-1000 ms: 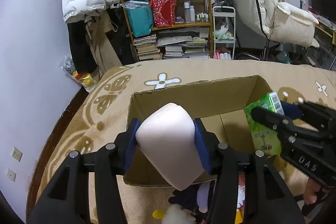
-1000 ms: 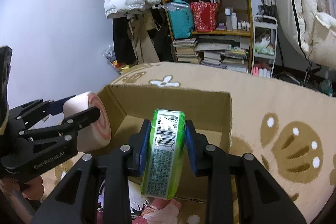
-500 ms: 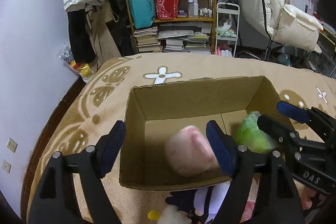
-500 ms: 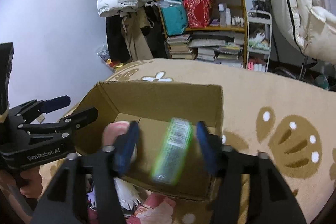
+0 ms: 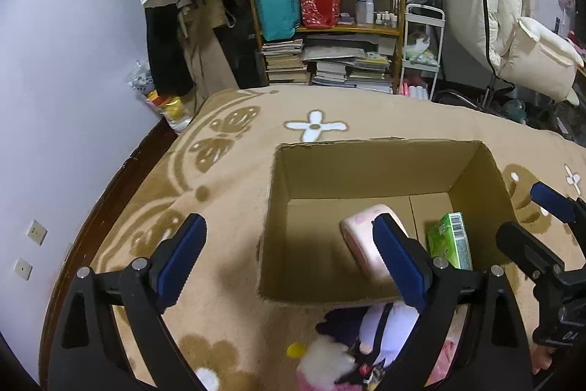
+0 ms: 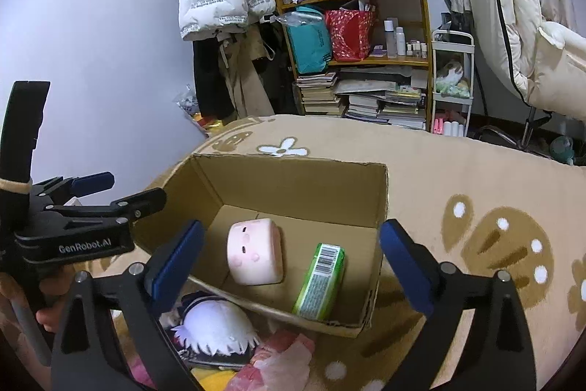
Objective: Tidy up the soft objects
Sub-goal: 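Carry both items over the box and open both tools to drop them, then move both tools back toward the remaining pile of plush toys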
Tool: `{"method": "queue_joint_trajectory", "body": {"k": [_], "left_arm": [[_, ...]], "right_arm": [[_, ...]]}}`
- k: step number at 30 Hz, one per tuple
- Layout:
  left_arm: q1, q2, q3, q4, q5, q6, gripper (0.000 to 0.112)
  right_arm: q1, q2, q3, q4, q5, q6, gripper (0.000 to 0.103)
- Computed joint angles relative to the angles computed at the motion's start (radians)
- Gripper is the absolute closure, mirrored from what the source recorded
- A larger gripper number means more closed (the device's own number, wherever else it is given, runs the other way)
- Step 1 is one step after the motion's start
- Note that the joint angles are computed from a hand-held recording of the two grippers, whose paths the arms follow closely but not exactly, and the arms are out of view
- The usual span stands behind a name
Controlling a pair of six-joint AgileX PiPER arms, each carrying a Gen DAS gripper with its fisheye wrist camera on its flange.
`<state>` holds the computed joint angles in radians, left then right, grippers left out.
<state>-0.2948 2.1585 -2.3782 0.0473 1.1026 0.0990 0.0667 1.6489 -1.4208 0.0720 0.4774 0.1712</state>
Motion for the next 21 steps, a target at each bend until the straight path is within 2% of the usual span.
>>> {"method": "queue_joint_trajectory", "body": {"k": [5, 13, 21], "left_arm": [[0.013, -0.095, 0.125, 0.025, -0.036, -0.004, 0.015], [0.052, -0.196, 0.245, -0.019, -0.005, -0.007, 0.014], [0.049, -0.295, 0.391, 0.016, -0.025, -0.014, 0.014]], "right_arm": [[0.006, -0.050, 0.034, -0.003, 0.018, 0.013, 0.000], [0.006, -0.132, 0.113, 0.021, 0.028, 0.031, 0.000], [0.040, -0.203, 0.194, -0.065, 0.029, 0.141, 0.000]]}}
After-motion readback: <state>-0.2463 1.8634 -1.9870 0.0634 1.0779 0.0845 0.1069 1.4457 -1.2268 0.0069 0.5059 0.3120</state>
